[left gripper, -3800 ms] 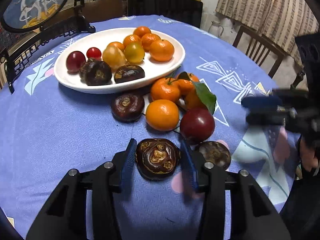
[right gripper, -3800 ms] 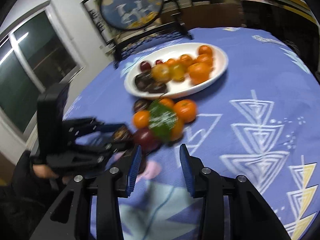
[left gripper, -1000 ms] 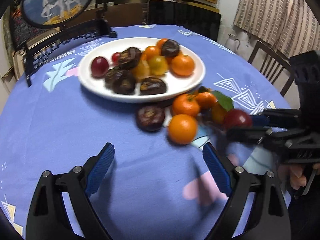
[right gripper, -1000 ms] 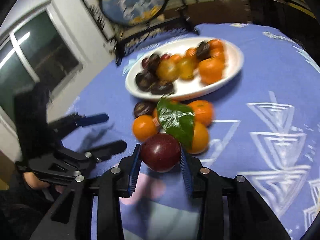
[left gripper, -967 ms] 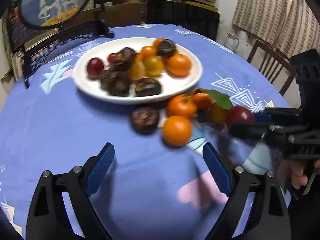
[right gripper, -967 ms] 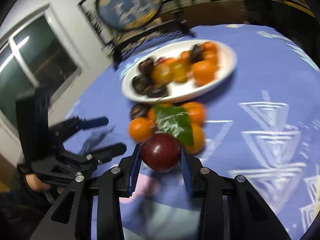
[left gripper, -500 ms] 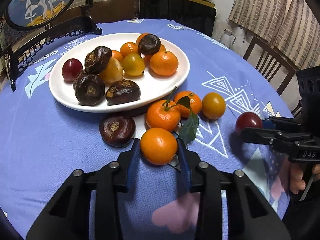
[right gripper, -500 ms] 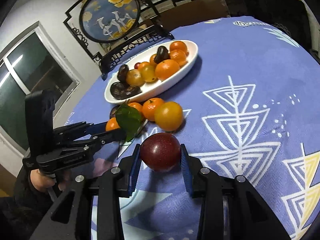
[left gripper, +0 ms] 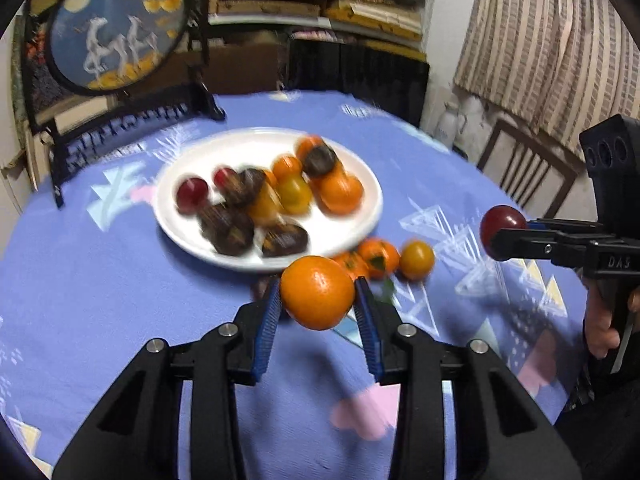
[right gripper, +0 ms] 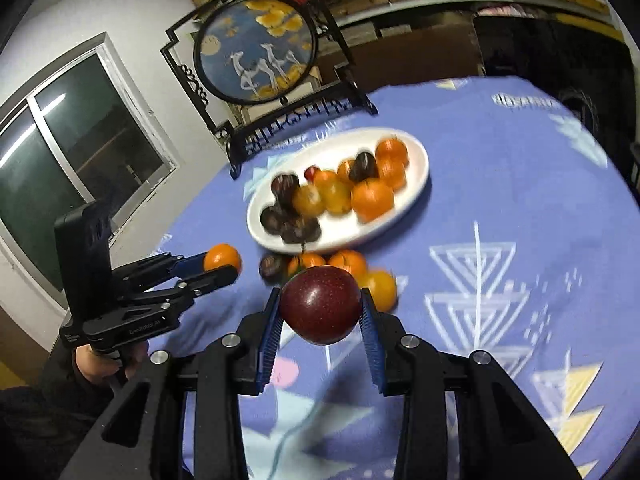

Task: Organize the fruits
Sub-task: 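Place a mandarin on the plate with the left tool while the right places a red tomato, then place a dark brown fruit on the plate with the left tool while the right places a yellow tomato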

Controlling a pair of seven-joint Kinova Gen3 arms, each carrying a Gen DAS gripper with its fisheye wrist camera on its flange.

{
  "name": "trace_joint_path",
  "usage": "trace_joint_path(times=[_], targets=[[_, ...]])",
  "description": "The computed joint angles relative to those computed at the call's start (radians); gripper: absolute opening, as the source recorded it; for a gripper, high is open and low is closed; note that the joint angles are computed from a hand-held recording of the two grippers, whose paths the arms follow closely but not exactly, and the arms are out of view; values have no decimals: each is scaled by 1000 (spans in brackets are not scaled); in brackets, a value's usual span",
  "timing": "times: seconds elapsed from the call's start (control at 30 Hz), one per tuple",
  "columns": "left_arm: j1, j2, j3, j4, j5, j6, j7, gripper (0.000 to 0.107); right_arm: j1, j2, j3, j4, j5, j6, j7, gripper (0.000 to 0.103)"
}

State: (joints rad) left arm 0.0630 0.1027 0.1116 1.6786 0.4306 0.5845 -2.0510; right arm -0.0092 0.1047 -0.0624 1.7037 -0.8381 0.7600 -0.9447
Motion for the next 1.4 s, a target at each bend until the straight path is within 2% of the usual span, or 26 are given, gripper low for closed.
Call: trace_joint_path(times=[0.07, 0.13, 0.2, 0.3, 0.37, 0.43, 0.5, 0.53, 0.63, 0.7, 0.77, 0.9, 1.03, 1.17, 1.23, 1.27, 1.3, 1.4], targets=[[-6, 15, -9, -46, -15, 17, 19, 36, -17, 30, 9, -86, 63, 25, -74, 38], [-16, 51, -13, -115, -27, 37, 32, 36, 5, 76, -23, -178, 110, 63, -133, 38], [-12, 98, -24, -194, -51, 67, 55, 36, -25, 133, -6, -271, 144, 75, -181, 38], [-44, 201, 9, -333, -61, 114, 89, 36, -45, 237, -24, -410, 193, 88, -259, 38], [-19, 267, -10, -425, -105, 153, 147, 36, -68, 307, -33, -503, 239, 101, -324, 38], [-7, 316, -17, -488, -143, 174, 198, 44, -92, 372, -45, -595, 300, 127, -381, 40], [-4, 341, -17, -519, -167, 184, 237, 60, -123, 415, -41, -652, 360, 121, -440, 41], [-12, 340, -10, -514, -168, 176, 241, 61, -128, 423, -45, -663, 379, 117, -460, 43], [-40, 301, 18, -452, -154, 138, 208, 63, -111, 398, -79, -612, 404, 64, -466, 44], [-49, 256, 29, -382, -148, 106, 174, 69, -99, 346, -92, -530, 412, 7, -449, 44], [-57, 211, 41, -313, -145, 91, 121, 69, -59, 295, -119, -438, 368, -52, -399, 44], [-31, 156, 33, -204, -168, 101, 61, 69, 9, 183, -148, -252, 310, -135, -315, 56], [57, 173, -11, -176, -284, 125, 146, 69, 20, 109, -120, -107, 248, -181, -257, 56], [90, 213, -28, -199, -336, 120, 220, 68, 18, 75, -91, -37, 202, -185, -221, 56], [75, 237, -9, -211, -334, 131, 221, 60, 4, 61, -73, -14, 214, -195, -233, 56], [75, 232, -10, -202, -327, 117, 212, 53, 1, 58, -65, -7, 217, -193, -236, 56], [59, 231, 8, -201, -309, 119, 188, 40, -4, 57, -59, -5, 223, -192, -242, 56], [36, 201, 28, -152, -266, 72, 138, 40, -29, 68, -41, -13, 281, -170, -283, 56]])
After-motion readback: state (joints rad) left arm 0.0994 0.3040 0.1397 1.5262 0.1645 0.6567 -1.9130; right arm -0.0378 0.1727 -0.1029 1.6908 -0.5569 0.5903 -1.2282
